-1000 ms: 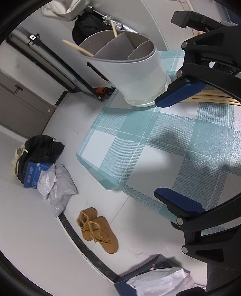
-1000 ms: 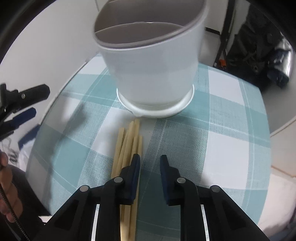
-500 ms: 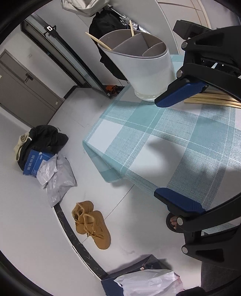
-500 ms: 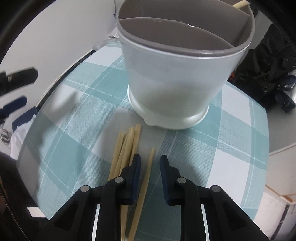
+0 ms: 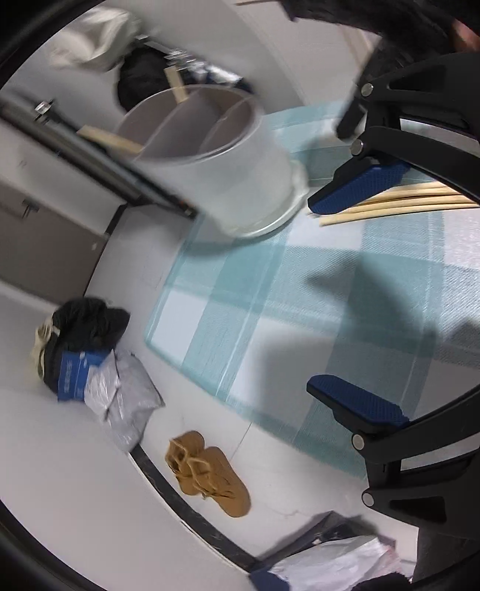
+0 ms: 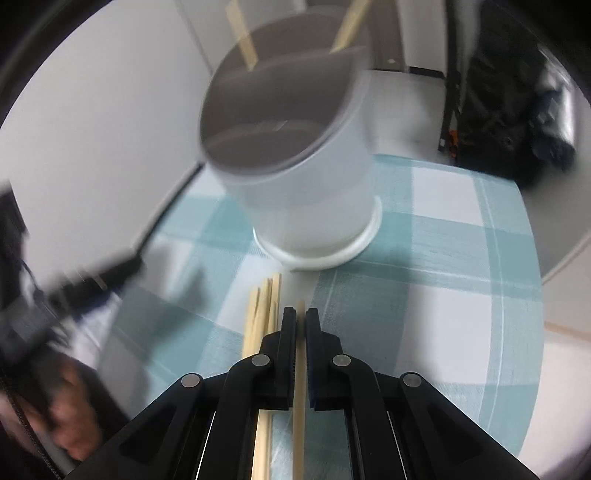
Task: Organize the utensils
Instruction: 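Grasp another chopstick with the right gripper and lift it, then hold the chopstick up in the right gripper while the left gripper grasps another chopstick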
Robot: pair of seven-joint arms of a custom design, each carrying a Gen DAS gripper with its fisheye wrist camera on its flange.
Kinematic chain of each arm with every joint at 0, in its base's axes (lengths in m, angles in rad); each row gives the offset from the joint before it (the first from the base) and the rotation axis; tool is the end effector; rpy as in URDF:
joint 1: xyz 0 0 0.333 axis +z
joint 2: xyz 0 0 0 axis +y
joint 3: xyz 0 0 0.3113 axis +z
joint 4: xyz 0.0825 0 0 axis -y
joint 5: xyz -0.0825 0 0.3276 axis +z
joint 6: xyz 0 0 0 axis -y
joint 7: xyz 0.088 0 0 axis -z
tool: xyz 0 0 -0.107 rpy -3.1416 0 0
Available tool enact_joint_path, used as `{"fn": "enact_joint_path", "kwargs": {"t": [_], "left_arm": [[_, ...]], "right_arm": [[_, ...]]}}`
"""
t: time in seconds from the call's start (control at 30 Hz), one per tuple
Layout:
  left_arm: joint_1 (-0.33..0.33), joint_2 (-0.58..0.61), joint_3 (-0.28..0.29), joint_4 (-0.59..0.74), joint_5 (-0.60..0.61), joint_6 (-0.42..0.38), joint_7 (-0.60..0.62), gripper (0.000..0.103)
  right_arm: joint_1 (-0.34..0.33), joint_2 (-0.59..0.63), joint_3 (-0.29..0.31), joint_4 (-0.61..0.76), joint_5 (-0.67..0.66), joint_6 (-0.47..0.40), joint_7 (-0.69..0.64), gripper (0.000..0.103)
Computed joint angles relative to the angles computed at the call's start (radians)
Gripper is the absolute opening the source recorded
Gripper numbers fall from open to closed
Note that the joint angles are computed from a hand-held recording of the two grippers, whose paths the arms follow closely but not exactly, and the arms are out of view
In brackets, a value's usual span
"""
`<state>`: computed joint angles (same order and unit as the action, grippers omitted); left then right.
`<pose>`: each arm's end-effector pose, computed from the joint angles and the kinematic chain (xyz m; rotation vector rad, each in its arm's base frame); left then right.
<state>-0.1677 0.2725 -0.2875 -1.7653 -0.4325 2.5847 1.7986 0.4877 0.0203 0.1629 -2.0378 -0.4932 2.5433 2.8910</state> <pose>0.5693 -0.2494 0.4952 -1.6933 2.4088 -1.0195 0.4296 0.3336 0.5073 -1.5031 2.0996 -0.3525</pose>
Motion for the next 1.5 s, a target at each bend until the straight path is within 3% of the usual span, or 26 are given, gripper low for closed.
{"fn": "enact_joint_path", "kwargs": {"t": [0.13, 0.23, 0.37, 0.57, 0.67, 0.87, 0.93, 1.0, 1.4, 1.5], "left_arm": [[-0.017, -0.002, 0.004, -0.006, 0.043, -0.058, 0.002, 0.085], [-0.046, -0.024, 0.018, -0.046, 0.116, -0.007, -0.022, 0.085], [-0.075, -0.04, 0.028, -0.079, 0.2, 0.025, -0.049, 0.085], [-0.112, -0.021, 0.054, -0.083, 0.361, 0.027, -0.133, 0.085], [-0.104, -0.006, 0.043, -0.062, 0.37, -0.003, -0.131, 0.085], [-0.093, 0.01, 0.025, -0.036, 0.349, -0.025, -0.106, 0.085], [-0.13, 0.027, 0.056, -0.01, 0.439, -0.051, -0.165, 0.086], [-0.13, 0.034, 0.052, -0.002, 0.449, -0.045, -0.167, 0.086], [-0.178, 0.109, 0.07, 0.14, 0.593, -0.176, -0.183, 0.086], [-0.182, 0.128, 0.068, 0.178, 0.588, -0.217, -0.198, 0.082]], "right_arm": [[-0.039, -0.089, 0.005, -0.119, -0.047, 0.133, 0.162, 0.004], [-0.079, -0.15, 0.024, -0.199, -0.113, 0.209, 0.289, 0.004], [-0.182, -0.203, 0.059, -0.265, -0.268, 0.315, 0.467, 0.004], [-0.323, -0.278, 0.142, -0.349, -0.483, 0.405, 0.719, 0.004], [-0.392, -0.282, 0.176, -0.363, -0.606, 0.443, 0.843, 0.004], [-0.431, -0.328, 0.174, -0.384, -0.753, 0.457, 1.051, 0.004], [-0.433, -0.347, 0.167, -0.392, -0.796, 0.459, 1.104, 0.004], [-0.426, -0.362, 0.156, -0.398, -0.824, 0.458, 1.136, 0.004], [-0.372, -0.38, 0.108, -0.393, -0.894, 0.446, 1.179, 0.004], [-0.358, -0.386, 0.101, -0.394, -0.888, 0.432, 1.169, 0.004]]}}
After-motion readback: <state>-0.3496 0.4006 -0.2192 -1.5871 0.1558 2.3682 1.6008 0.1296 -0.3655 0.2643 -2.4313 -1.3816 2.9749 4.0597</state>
